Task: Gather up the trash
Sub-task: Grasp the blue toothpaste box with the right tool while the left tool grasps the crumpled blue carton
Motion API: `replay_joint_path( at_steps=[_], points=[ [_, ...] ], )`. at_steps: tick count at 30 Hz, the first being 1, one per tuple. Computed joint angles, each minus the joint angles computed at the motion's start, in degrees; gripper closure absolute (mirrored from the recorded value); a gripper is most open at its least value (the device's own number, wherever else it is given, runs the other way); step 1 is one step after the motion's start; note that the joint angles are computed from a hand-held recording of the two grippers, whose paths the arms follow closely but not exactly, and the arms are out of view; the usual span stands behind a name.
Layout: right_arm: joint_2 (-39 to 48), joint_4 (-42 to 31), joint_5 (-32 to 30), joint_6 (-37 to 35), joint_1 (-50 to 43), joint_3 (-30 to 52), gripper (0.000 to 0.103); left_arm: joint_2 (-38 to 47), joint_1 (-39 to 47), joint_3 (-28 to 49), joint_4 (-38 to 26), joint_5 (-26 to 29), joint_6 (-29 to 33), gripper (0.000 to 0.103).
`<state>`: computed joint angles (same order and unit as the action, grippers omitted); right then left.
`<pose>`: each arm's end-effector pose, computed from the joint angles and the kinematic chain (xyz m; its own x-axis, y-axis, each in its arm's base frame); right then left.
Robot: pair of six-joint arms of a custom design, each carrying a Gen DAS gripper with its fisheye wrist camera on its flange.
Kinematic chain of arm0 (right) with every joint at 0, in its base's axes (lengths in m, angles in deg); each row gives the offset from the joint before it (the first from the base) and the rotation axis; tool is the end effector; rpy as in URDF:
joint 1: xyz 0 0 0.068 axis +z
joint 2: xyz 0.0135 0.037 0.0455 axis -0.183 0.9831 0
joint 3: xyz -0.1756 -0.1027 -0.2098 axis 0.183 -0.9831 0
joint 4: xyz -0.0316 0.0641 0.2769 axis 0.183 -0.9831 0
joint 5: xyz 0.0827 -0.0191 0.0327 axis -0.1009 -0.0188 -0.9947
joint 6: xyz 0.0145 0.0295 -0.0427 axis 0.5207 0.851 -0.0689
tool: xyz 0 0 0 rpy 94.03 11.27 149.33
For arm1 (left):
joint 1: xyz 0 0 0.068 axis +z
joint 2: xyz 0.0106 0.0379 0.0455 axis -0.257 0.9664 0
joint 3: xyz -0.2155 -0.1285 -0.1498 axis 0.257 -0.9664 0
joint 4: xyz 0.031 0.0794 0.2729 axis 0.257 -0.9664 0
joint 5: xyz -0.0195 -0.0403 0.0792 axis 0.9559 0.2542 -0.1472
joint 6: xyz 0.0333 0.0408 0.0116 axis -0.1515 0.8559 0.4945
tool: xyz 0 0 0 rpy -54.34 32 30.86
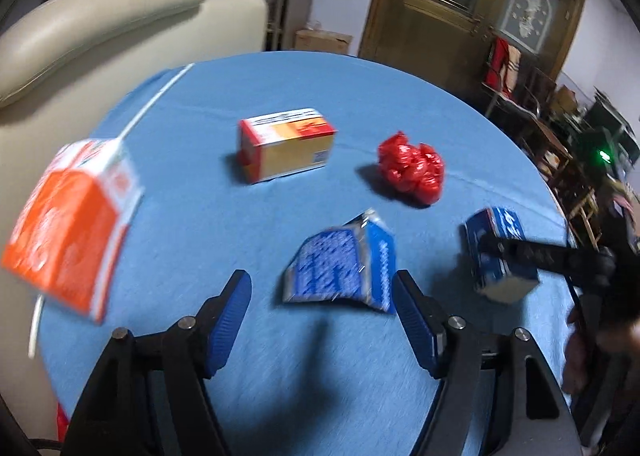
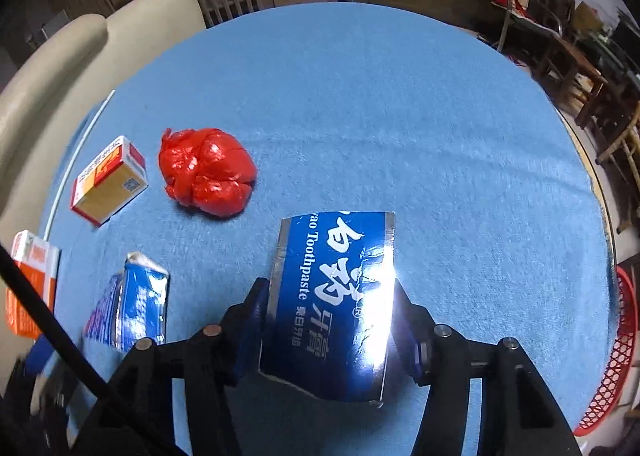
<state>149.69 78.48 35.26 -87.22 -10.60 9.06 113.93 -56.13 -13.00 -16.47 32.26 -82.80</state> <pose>0.3108 0.0074 0.0886 -0.8861 -0.2169 -0.4096 -0.2854 0.9517 0.1135 0.1753 -0.1317 0.0975 -0.7231 -0.3300 -0.6068 -0.3031 0.9410 -0.1506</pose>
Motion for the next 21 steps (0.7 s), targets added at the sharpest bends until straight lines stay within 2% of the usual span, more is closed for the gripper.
replay_joint_path(
  at_steps=[5, 10, 17, 21],
  points=[
    [-1.6, -2.4, -5.3, -5.9, -6.3, -1.4, 0.043, 9.7, 6.3, 5.8, 4.4, 6.7, 6.6, 0.029],
    [-3.7, -5.0, -9.2, -10.3, -10.8, -2.3, 0.043, 16.9, 9.0, 10.0, 4.8, 8.8, 7.5, 0.029],
    [-4.8, -10.2, -13.6, -14.4, -14.7, -1.6, 0.043, 20.9, 8.0, 13.2, 4.8, 7.4, 11.0, 0.02],
    [-5.4, -11.4, -15.2, -15.9, -16.8, -2.3, 0.043, 23.1, 6.2, 15.7, 2.7, 4.8, 12.1, 0.02]
  ],
)
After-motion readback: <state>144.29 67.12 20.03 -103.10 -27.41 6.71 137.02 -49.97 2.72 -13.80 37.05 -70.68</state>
